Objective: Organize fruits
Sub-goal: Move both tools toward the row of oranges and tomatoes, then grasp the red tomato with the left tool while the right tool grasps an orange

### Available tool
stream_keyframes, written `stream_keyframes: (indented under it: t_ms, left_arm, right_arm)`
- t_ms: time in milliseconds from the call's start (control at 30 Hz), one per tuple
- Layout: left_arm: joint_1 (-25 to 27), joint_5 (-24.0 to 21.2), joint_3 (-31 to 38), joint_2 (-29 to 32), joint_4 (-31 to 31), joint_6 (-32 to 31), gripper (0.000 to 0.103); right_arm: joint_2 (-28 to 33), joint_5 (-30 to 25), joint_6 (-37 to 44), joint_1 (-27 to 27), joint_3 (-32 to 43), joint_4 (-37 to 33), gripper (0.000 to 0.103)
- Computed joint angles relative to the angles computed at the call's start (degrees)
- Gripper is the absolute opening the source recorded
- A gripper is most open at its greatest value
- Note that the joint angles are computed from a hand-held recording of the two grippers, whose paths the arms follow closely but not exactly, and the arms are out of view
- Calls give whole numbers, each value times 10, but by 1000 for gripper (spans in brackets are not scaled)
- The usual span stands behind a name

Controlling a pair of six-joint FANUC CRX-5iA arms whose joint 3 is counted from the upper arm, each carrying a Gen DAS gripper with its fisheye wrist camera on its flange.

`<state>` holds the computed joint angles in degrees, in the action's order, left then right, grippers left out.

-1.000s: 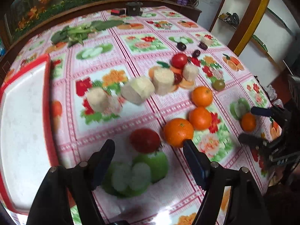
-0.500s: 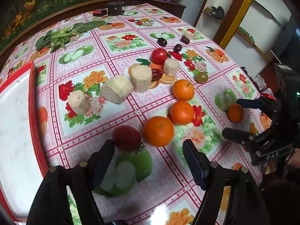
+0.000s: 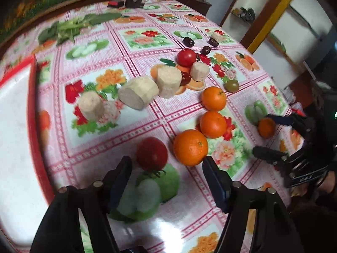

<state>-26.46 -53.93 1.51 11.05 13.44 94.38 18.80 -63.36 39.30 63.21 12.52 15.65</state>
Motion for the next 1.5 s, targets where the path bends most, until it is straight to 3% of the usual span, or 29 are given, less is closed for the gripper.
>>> stream_keyframes:
  t_ms: [200, 333, 400, 600, 767, 833, 967, 1133, 1400, 1500]
  left_arm:
    - [-13, 3, -17, -9, 32, -21, 68]
    - [-22, 42, -52, -29, 83, -37, 68]
    - [-32, 48, -39, -29, 54, -6, 69]
    - [-28, 36, -39, -28, 62, -5, 69]
    - [-19, 44, -71, -71, 40, 16, 69]
    - [-13, 47, -82, -81, 37, 31, 69]
    - [-7, 56, -98, -88, 40, 43, 69]
    - [-16, 53, -89, -80, 24, 47, 69]
    - [-22, 27, -38, -41, -13, 57, 69]
    - [-29, 7, -9, -21, -35, 61, 69]
  right_arm:
    - [6, 15, 24, 4, 9, 0, 103]
    - [16, 7, 28, 2, 20, 15, 103]
    - [16, 9, 30, -2, 23, 8, 103]
    - [26, 28, 71, -4, 37, -4, 103]
    - [46, 64, 147, -21, 80, -91, 85]
    - [63, 62, 172, -24, 104, -108, 71]
    - [74, 70, 215, -29, 124, -134, 63]
    - [84, 44, 265, -41, 155, -181, 45]
    - [96, 30, 337, -52, 177, -202, 43]
    - [94, 18, 325, -46, 173, -183, 32]
